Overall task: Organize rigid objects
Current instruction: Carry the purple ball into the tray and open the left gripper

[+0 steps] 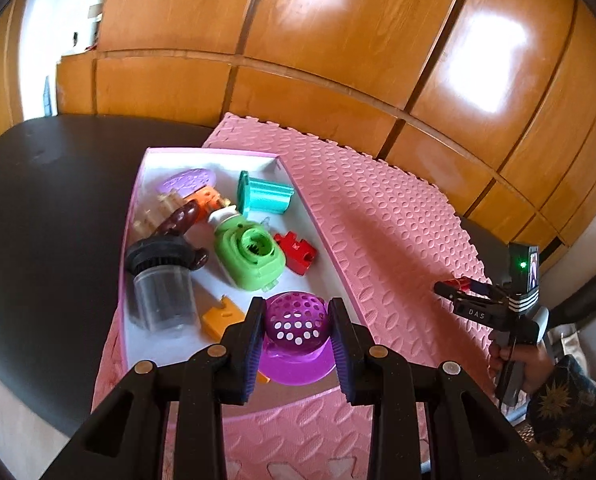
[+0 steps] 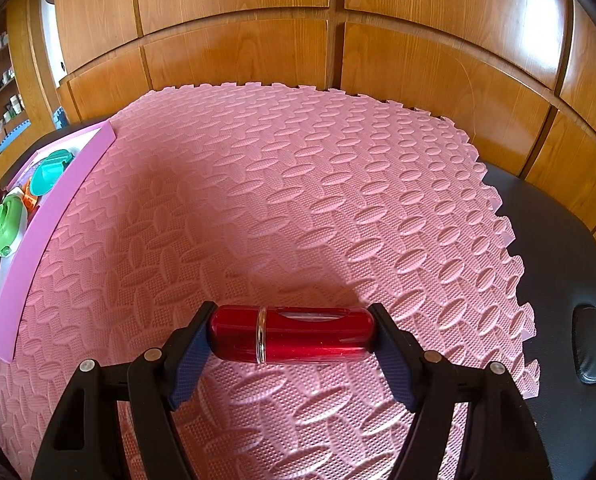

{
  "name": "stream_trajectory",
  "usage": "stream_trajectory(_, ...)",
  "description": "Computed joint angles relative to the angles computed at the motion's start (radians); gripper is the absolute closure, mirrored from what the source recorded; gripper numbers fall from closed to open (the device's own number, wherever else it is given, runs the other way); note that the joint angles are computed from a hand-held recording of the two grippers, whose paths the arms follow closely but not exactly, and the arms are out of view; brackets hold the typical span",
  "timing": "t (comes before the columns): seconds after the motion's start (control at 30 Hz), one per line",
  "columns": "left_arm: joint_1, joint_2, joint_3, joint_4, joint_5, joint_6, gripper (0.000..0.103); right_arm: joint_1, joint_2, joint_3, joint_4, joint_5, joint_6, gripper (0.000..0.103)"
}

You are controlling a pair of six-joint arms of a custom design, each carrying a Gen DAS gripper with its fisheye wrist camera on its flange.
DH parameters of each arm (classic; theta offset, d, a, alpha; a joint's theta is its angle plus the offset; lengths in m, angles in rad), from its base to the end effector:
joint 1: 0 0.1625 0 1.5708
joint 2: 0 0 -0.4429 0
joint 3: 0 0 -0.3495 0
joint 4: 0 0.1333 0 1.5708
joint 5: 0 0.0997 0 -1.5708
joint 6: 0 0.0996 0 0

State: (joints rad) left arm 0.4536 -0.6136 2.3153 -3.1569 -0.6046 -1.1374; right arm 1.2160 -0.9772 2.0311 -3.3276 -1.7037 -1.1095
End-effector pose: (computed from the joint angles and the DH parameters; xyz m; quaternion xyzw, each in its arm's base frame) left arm -0.2733 -0.3727 0.0033 0.0179 0.8843 -0.3969 0.2452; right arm -0.0820 -0.5672 0.2149 0.3239 -0.8793 0.2138 0.2760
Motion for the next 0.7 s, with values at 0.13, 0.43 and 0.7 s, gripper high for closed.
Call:
stream_trajectory(0.13,0.041,0.036,-0.064,-0.020,-0.016,0.116,0.071,0.000,0.001,0.001,-0.004,-0.001,-0.001,0.028)
stream_trajectory(0.43,0.135,0.084,-0.168,0.084,-0.029,0.190,0.071,0.001,0.001,-0.002,-0.001,-0.002,0.002,0.028)
stream_trajectory(0.7,0.116,0.074,-0.142,0.113,-0.001,0.133,0.056,0.000,0.001,-0.002,-0.001,-0.001,0.002,0.028)
